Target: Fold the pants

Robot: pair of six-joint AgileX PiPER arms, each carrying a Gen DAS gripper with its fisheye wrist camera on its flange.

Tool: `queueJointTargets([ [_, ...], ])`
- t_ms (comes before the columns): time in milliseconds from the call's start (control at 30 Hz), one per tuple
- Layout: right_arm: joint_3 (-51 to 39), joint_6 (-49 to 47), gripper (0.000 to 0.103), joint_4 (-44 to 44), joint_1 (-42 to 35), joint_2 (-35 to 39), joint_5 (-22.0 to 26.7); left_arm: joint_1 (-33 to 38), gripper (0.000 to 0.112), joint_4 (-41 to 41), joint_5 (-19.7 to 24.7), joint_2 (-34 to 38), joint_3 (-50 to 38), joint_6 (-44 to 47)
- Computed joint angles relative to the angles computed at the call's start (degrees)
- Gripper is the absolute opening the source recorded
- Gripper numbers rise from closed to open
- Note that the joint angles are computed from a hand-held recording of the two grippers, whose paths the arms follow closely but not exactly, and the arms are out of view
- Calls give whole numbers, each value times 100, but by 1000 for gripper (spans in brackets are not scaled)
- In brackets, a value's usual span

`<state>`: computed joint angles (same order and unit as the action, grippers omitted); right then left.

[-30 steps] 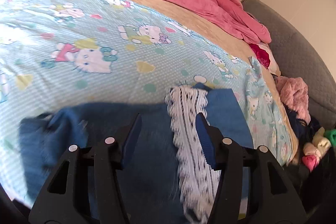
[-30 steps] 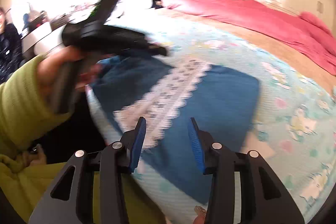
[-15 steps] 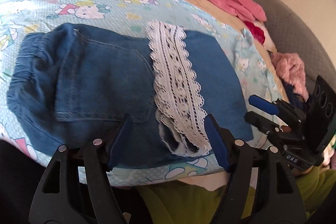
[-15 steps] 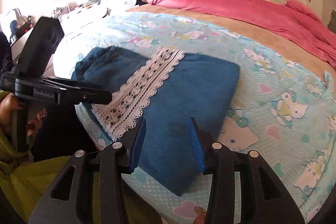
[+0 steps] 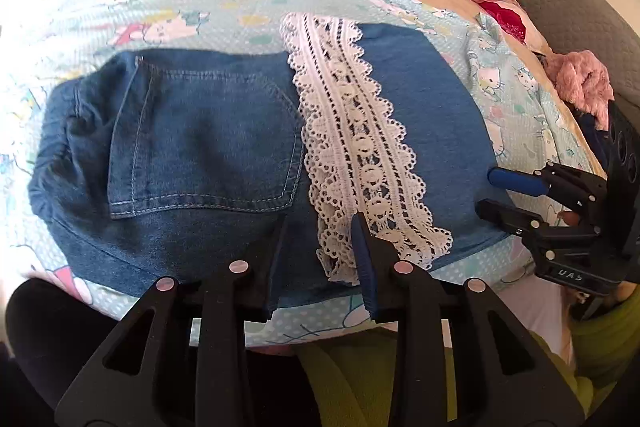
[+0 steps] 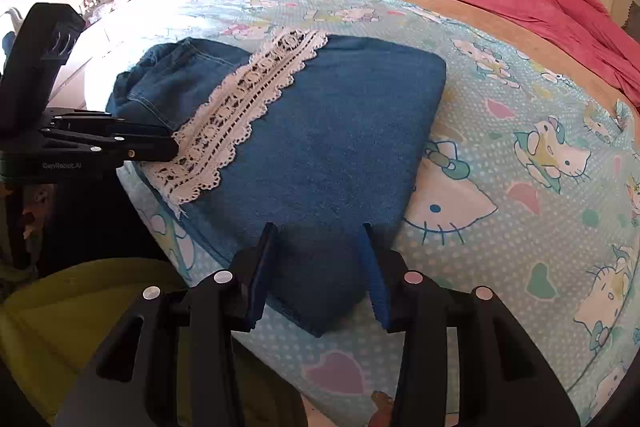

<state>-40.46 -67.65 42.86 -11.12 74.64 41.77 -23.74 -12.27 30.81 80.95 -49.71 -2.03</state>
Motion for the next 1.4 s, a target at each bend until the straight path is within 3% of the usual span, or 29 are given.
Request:
queueJointTargets([
  [100,-96,-190,50,214,-309,-191,268,-91,33,288,-38,-168,9,-295],
  [267,-426,-229,55,477,-669,-206,548,-434,39,1023,-99,-332,-103,-958],
  [533,-1170,279,61,276,-201,246,213,-1181,41,2081,-76,-144,-317,-1769],
  [733,-1650,775,61,-6,429,651,-117,-1231,45,2043,-40,288,-317,-1673],
  [967,-2255,1426,62,-562,1064,1227,-406,-1059,52,1734,-189,320,-210,-1375],
  [1133,-2618,2340,62,-1575,1542,1821,-862,-992,52,1543,-287,306,-144,-1179],
  [1300,-3000,3175,68,-2451,1666,2477,-941,-952,52,1372,-332,282,-104,-1035],
  [1400,-3172,3313,71,-2539,1599,2793,-884,-914,52,1242,-358,269,-79,-925],
])
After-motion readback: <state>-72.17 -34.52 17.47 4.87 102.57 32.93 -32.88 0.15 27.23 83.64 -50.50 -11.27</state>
